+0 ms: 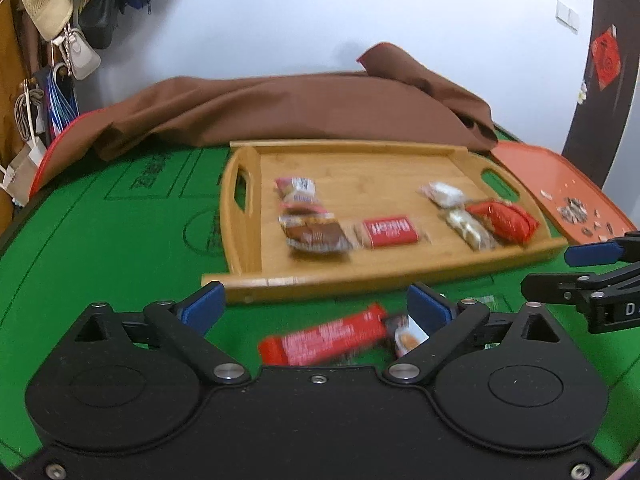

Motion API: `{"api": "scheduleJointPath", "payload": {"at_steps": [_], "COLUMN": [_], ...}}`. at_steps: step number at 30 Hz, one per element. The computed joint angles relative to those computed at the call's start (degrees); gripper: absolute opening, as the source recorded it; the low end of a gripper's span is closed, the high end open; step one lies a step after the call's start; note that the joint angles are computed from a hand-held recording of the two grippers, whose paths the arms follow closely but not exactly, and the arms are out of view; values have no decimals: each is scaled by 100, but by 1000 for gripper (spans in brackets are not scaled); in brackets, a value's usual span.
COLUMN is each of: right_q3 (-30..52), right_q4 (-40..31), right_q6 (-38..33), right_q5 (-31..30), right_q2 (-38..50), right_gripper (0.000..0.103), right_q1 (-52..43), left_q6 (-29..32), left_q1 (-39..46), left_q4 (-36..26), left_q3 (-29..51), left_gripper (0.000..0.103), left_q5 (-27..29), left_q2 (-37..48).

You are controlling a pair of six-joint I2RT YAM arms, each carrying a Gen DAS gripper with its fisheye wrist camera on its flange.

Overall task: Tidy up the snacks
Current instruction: 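Move both open tools back toward the remaining snacks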

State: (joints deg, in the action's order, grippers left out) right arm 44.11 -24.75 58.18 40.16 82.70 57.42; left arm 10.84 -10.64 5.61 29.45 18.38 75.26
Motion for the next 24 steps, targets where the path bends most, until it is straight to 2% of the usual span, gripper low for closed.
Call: {"api": "scheduleJointPath", "payload": {"at_steps": [9, 13, 18, 24], "right_q3": [-110, -190, -189, -75], "right_q4": [-191, -42, 159, 207], "right_q6": [647, 732, 636, 585], "right_q5": [225, 230, 138, 94], "right_q2": [102, 86, 175, 476], "right_gripper": [92, 93, 93, 93], "right_q1": [822, 1114, 1292, 1391], "left_q6": [231, 419, 525, 474], "left_q1": [348, 600, 796, 704], "left_q4": [65, 15, 8, 274], "left_q3": [-721, -933, -1022, -1031], "left_gripper": [100, 100, 100, 100], "left_q5": [206, 319, 426, 259], "left_q2": [-618, -771, -654, -274]}}
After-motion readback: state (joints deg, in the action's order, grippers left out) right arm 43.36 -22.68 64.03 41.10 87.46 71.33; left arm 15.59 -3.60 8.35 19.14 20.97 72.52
